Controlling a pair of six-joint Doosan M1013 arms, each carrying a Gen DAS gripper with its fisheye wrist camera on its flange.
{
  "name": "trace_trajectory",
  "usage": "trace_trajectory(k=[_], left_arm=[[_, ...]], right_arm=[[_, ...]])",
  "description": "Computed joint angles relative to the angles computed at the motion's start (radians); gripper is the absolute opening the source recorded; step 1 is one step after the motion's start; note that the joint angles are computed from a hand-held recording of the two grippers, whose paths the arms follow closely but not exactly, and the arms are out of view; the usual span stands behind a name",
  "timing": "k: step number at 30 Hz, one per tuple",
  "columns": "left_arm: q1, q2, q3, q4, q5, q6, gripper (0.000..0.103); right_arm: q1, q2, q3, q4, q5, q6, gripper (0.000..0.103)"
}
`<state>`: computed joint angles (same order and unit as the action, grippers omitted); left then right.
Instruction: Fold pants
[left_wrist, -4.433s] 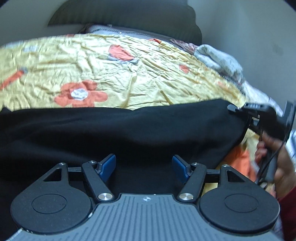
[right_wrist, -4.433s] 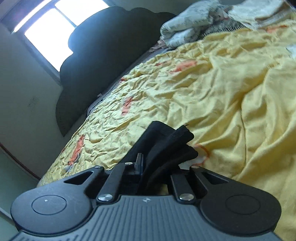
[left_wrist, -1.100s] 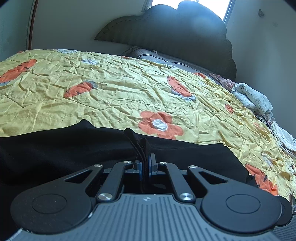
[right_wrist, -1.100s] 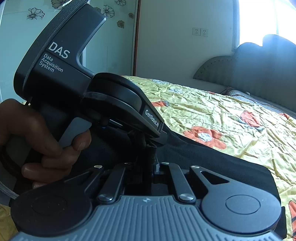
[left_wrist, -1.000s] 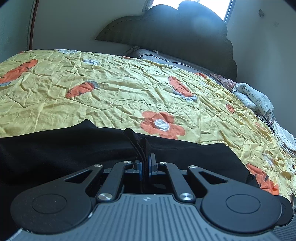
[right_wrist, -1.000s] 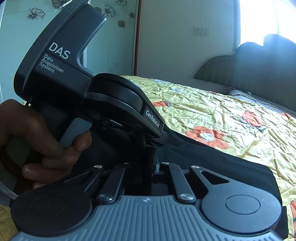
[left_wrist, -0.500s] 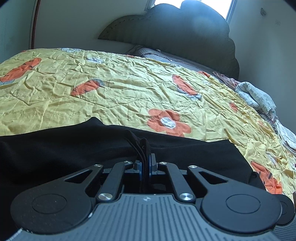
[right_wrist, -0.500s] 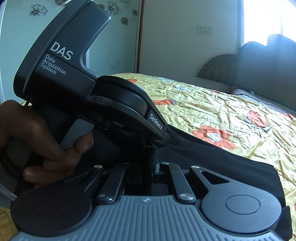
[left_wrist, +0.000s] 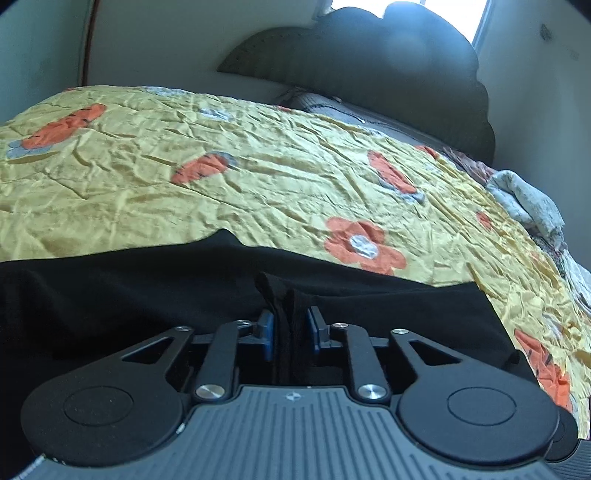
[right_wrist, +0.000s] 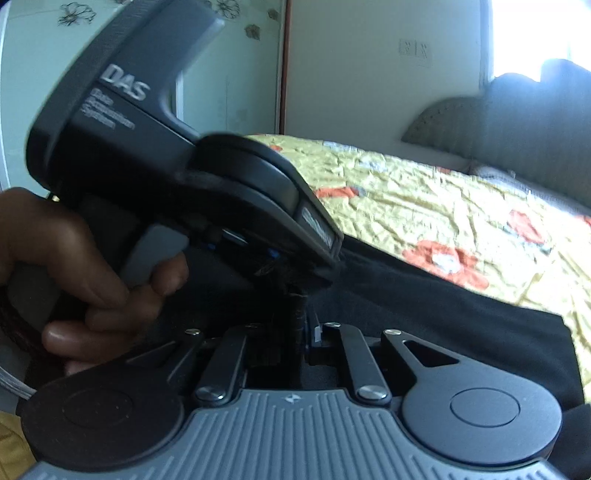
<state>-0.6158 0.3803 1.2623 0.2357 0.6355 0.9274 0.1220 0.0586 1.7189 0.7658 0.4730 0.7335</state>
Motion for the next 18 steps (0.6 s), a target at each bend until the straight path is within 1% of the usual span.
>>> trace_trajectory(k=[1, 3, 4, 5, 7, 10, 11, 13, 15, 16, 18], left_arm=[[0.002, -0.007, 0.008, 0.017, -0.006, -0.02, 0.03], [0.003, -0.022, 0.022, 0.089, -0.011, -0.086, 0.03], [0.004, -0.03, 0.029, 0.121, -0.009, -0.116, 0.03], [0.007, -0.038, 0.036, 0.146, -0.008, -0.142, 0.03], [0.014, -0.056, 0.056, 0.176, -0.008, -0.182, 0.034], [0.026, -0.085, 0.089, 0.205, 0.014, -0.248, 0.035], [0.029, -0.096, 0.105, 0.215, 0.014, -0.268, 0.035], [0.036, -0.11, 0.123, 0.224, 0.037, -0.287, 0.037], [0.041, -0.12, 0.138, 0.226, 0.059, -0.285, 0.037], [0.042, -0.126, 0.146, 0.235, 0.067, -0.293, 0.037], [0.045, -0.141, 0.165, 0.257, 0.068, -0.314, 0.037]], right_arm=[[-0.006, -0.002, -0.001, 0.031, 0.018, -0.007, 0.02], [-0.017, -0.009, 0.003, 0.102, 0.045, -0.054, 0.038], [-0.018, -0.014, 0.006, 0.123, 0.052, -0.078, 0.044], [-0.016, -0.02, 0.008, 0.133, 0.056, -0.097, 0.053], [-0.011, -0.033, 0.012, 0.147, 0.068, -0.15, 0.054], [0.006, -0.048, 0.021, 0.175, 0.057, -0.247, 0.054], [0.009, -0.048, 0.022, 0.183, 0.058, -0.257, 0.054], [0.013, -0.035, 0.007, 0.124, 0.079, -0.179, 0.055], [0.016, -0.014, -0.018, 0.007, 0.12, -0.024, 0.055], [0.014, -0.002, -0.032, -0.023, 0.15, 0.037, 0.055], [0.004, -0.006, -0.027, 0.037, 0.153, 0.037, 0.055]])
